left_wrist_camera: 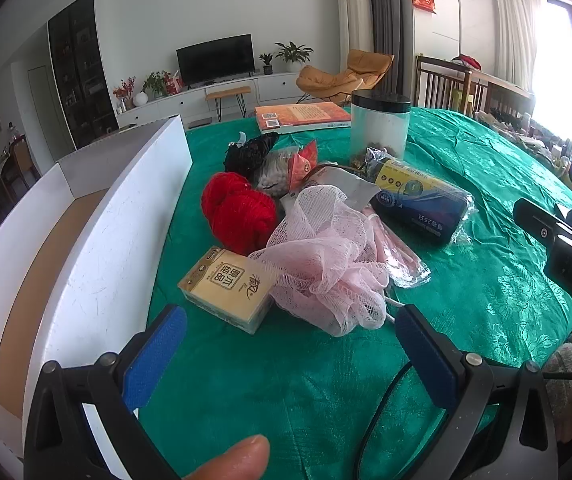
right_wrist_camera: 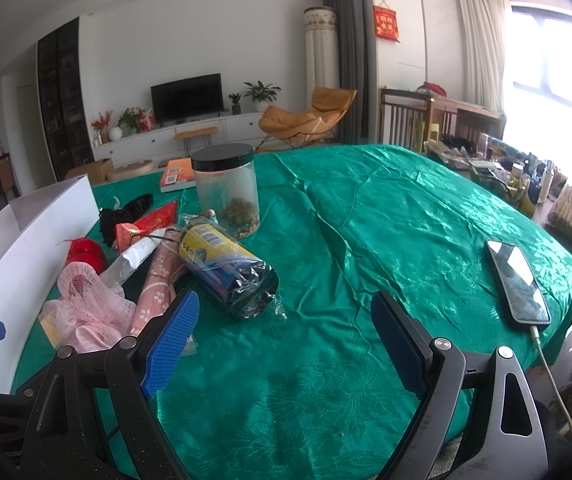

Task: Organize soft objects

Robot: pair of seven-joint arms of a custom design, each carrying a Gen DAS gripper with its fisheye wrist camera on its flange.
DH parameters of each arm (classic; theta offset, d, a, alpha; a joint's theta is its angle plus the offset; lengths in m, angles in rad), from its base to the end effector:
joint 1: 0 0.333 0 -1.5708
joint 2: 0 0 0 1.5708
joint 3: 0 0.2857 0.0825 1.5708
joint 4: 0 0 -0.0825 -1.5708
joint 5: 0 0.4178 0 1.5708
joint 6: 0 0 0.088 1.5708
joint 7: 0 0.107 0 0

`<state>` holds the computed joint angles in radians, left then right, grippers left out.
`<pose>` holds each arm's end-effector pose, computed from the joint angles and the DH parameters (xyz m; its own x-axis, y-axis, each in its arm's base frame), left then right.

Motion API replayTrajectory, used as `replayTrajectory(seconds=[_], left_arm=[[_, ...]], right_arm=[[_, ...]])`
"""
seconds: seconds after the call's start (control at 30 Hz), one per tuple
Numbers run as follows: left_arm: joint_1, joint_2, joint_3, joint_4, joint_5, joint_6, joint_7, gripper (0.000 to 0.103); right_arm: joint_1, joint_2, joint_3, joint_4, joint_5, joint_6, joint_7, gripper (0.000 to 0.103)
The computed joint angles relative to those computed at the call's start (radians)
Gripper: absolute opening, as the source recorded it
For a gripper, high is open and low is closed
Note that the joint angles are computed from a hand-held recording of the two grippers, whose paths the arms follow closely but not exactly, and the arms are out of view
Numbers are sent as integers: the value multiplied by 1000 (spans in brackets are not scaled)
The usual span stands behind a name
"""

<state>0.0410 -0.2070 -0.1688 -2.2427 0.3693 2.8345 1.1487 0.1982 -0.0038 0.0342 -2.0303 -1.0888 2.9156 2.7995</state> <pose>0.5620 -0.0947 0.4989 0.0026 -0.9983 -0.0589 -0.6785 0.0415 -0.7334 0.5876 0.1954 0.4804 -0.0162 -0.9996 -0.0222 -0.5219 0.0274 -0.8526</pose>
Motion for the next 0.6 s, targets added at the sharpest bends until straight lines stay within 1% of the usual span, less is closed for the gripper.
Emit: replayTrajectory(seconds=[0.6], left_arm=[[1,1,0,-10,5,3,-8,103]], right_arm=[[0,0,-1,0,9,1,-7,90]])
